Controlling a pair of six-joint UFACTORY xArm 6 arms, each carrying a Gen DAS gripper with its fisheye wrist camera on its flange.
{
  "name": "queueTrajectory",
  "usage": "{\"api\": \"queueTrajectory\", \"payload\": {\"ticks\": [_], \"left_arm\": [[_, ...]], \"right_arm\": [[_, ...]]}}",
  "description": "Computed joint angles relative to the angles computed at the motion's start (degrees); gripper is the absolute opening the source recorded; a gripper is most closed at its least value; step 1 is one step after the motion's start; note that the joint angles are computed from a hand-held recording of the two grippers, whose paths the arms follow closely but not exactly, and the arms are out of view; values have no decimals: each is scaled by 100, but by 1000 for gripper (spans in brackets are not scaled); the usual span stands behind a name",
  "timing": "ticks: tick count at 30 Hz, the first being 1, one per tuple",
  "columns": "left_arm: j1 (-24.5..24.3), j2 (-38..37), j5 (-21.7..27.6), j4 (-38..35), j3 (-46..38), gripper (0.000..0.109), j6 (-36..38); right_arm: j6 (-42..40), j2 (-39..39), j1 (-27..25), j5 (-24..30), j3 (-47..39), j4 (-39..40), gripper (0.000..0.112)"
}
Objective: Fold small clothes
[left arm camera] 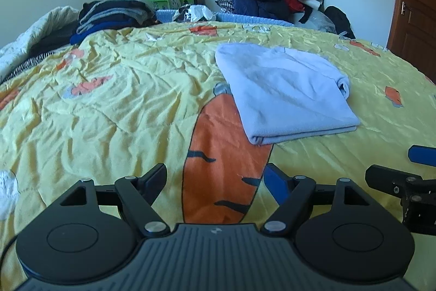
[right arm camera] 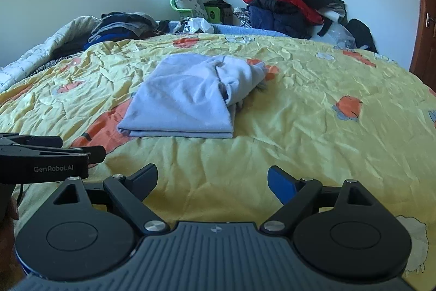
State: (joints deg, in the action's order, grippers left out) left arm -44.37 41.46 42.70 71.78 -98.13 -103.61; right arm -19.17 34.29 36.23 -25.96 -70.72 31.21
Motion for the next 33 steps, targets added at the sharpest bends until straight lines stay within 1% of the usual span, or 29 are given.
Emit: {"api": "queueTrajectory", "payload": {"ticks": [3, 6, 9, 16, 20, 25, 26, 29, 30, 31, 33], "left_arm": [[25, -23, 30, 59, -46, 78, 92], [81, -16, 19, 44, -119, 78, 170], [105, 39, 86, -24, -216, 78, 284], [156, 151, 149, -148, -368, 78, 456], [200, 222, 162, -189, -483, 78, 574], [286, 310, 54, -210, -621, 78, 633], [337, 331, -75, -227, -653, 78, 613], [475, 432, -415, -250, -792, 78, 467], [497, 491, -460, -242, -872, 78, 435], [505, 548, -459, -197, -945, 78, 383], [488, 666, -365, -132, -1097, 78, 350]], "right_arm": [[148, 32, -39, -12, -22, -190, 89], [103, 89, -37, 13, -109, -113, 89], [237, 122, -55, 29, -134, -220, 89], [250, 193, -66, -6, -239, -302, 89], [355, 291, -139, 15, -445, -393, 85], [844, 456, -312, 208, -785, -785, 83], [995, 511, -358, 264, -884, -900, 83], [1798, 690, -553, 416, -1165, -1489, 83], [1780, 758, -559, 467, -1283, -1385, 83], [1522, 836, -525, 521, -1432, -1069, 83], [722, 966, -385, 516, -1682, -222, 83]]}}
